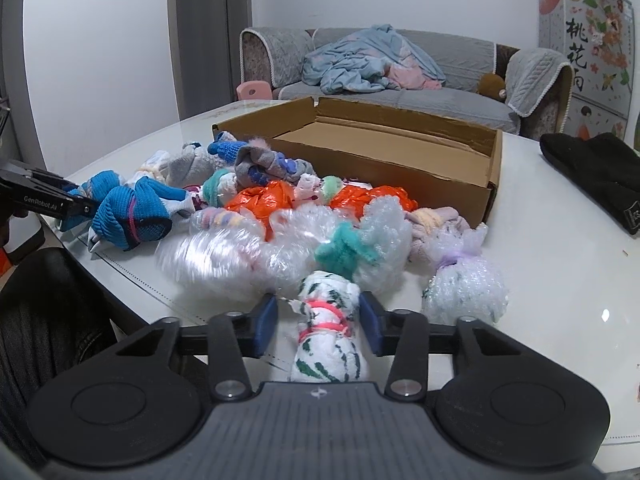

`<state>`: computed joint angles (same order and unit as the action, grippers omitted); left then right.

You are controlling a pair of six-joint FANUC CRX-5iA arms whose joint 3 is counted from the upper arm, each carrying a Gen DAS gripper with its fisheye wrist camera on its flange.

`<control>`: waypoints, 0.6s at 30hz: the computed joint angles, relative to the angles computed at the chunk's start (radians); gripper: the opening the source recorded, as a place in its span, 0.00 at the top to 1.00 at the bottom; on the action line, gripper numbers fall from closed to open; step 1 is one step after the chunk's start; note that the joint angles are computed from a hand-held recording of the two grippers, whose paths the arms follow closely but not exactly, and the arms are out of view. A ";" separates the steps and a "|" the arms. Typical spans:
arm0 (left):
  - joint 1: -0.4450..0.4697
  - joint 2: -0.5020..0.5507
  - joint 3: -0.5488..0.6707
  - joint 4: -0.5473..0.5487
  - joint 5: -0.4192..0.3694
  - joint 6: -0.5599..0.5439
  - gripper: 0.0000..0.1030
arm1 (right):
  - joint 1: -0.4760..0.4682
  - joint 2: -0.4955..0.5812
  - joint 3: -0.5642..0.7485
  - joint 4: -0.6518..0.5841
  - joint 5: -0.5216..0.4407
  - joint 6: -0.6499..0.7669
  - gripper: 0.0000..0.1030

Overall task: Organize objects
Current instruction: 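Grasp the blue knit sock roll with the left gripper while the right grasps the white-green roll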

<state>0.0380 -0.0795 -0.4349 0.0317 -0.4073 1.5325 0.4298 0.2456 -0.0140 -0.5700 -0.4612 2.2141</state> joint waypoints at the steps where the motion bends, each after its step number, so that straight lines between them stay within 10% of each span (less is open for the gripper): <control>1: -0.001 -0.002 0.000 -0.002 -0.003 0.002 0.50 | -0.003 -0.001 0.002 -0.004 -0.004 0.001 0.73; 18: -0.020 -0.021 0.011 -0.095 -0.023 0.122 0.51 | -0.019 -0.020 -0.023 -0.011 0.006 0.049 0.75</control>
